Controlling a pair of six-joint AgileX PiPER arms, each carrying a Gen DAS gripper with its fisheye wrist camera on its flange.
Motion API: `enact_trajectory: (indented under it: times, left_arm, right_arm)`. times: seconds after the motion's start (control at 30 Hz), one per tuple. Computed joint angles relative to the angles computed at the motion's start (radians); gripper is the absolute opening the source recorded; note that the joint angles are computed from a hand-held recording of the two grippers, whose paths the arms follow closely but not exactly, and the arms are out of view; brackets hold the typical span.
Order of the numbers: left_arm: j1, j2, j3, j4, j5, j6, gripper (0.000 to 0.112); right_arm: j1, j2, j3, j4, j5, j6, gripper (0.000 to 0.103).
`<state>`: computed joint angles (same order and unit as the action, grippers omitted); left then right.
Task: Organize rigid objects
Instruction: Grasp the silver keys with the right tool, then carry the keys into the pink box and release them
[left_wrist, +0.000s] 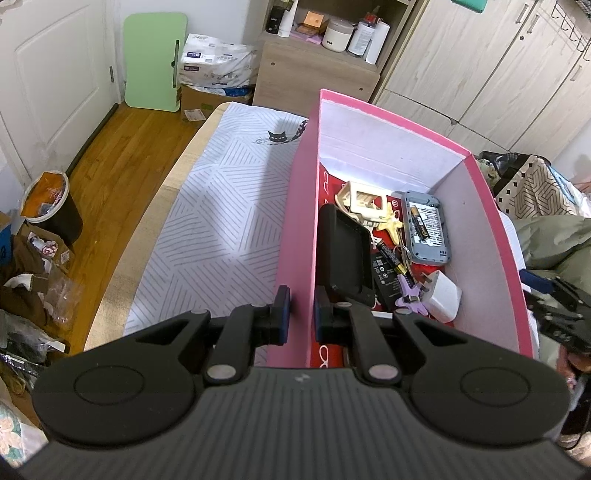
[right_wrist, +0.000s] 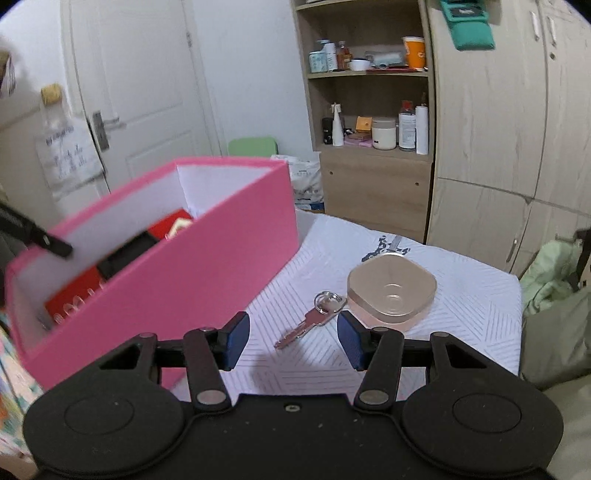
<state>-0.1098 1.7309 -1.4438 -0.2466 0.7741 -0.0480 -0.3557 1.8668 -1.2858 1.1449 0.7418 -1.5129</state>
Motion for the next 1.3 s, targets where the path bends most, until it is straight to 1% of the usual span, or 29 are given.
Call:
enact_trajectory:
  times: [0.13,0.2,0.23,0.3,0.33,0.37,0.43,0.47,0.5,0.53,0.57,0.6,0.63,0.7,0.8,0.83,0.9,1.0,1.1,1.2,1.3]
  left_arm:
    - [-0.002,-0.002,0.003,0.005,-0.002,-0.004,0.010]
    - [-0.001,-0.001,0.001,0.000,0.000,-0.004,0.010]
    - [-0.001,-0.001,0.000,-0.002,0.000,-0.004,0.010]
    - [-0.001,0.000,-0.001,-0.002,0.002,-0.004,0.010]
    - [-0.002,0.000,-0.001,0.001,0.001,-0.004,0.010]
    - [-0.003,0.000,0.000,0.004,0.000,-0.006,0.010]
    - [-0.003,-0.001,0.000,0.001,0.000,-0.005,0.010]
    - [-0.003,-0.001,0.000,-0.001,-0.001,-0.007,0.010]
    - [-0.002,0.000,0.000,-0.006,-0.002,-0.006,0.010]
    - [0.001,0.001,0.000,-0.016,-0.002,-0.001,0.010]
    - [0.005,0.000,0.003,-0.023,-0.003,0.005,0.010]
    - [0.005,0.001,0.000,-0.024,-0.001,0.004,0.010]
    - [0.006,0.001,0.000,-0.025,0.000,0.005,0.010]
    - [0.013,0.006,-0.005,-0.040,0.008,0.016,0.010]
    - [0.015,0.002,0.001,-0.037,0.004,0.021,0.010]
    - [0.016,0.001,0.004,-0.038,0.004,0.023,0.010]
    - [0.016,0.001,0.004,-0.041,0.003,0.023,0.010]
    - [0.013,0.002,0.002,-0.038,0.001,0.017,0.010]
    - [0.011,0.002,0.001,-0.031,0.001,0.014,0.010]
    - [0.012,0.003,0.000,-0.033,0.002,0.015,0.010]
    - [0.011,0.003,0.001,-0.028,0.001,0.011,0.010]
  right_arm:
    - [0.056,0.044,-0.007,0.040,-0.108,-0.049,0.056]
    - [0.086,0.073,-0.027,0.047,-0.164,-0.040,0.052]
    - [0.103,0.087,-0.041,0.027,-0.200,-0.013,0.050]
    - [0.145,0.116,-0.103,-0.118,-0.258,0.146,0.044]
    - [0.155,0.129,-0.130,-0.164,-0.260,0.200,0.041]
    - [0.158,0.141,-0.151,-0.171,-0.249,0.213,0.036]
    - [0.163,0.171,-0.200,-0.221,-0.222,0.269,0.032]
    - [0.173,0.178,-0.209,-0.258,-0.234,0.296,0.021]
    - [0.183,0.179,-0.193,-0.260,-0.274,0.284,0.015]
    - [0.183,0.175,-0.175,-0.223,-0.293,0.236,0.012]
    - [0.174,0.175,-0.168,-0.173,-0.281,0.197,0.004]
    - [0.158,0.174,-0.165,-0.129,-0.255,0.193,0.003]
    - [0.151,0.171,-0.163,-0.121,-0.241,0.219,0.003]
    - [0.119,0.170,-0.168,-0.064,-0.181,0.229,0.003]
    - [0.045,0.199,-0.235,-0.010,-0.018,0.320,0.003]
    - [0.027,0.210,-0.252,0.008,0.024,0.340,0.003]
    - [-0.004,0.223,-0.277,0.038,0.096,0.365,0.003]
    - [-0.038,0.237,-0.303,0.082,0.184,0.387,0.003]
    - [-0.053,0.225,-0.292,0.118,0.220,0.374,0.003]
    - [-0.054,0.205,-0.274,0.138,0.217,0.351,0.003]
    - [-0.059,0.194,-0.272,0.153,0.232,0.345,0.003]
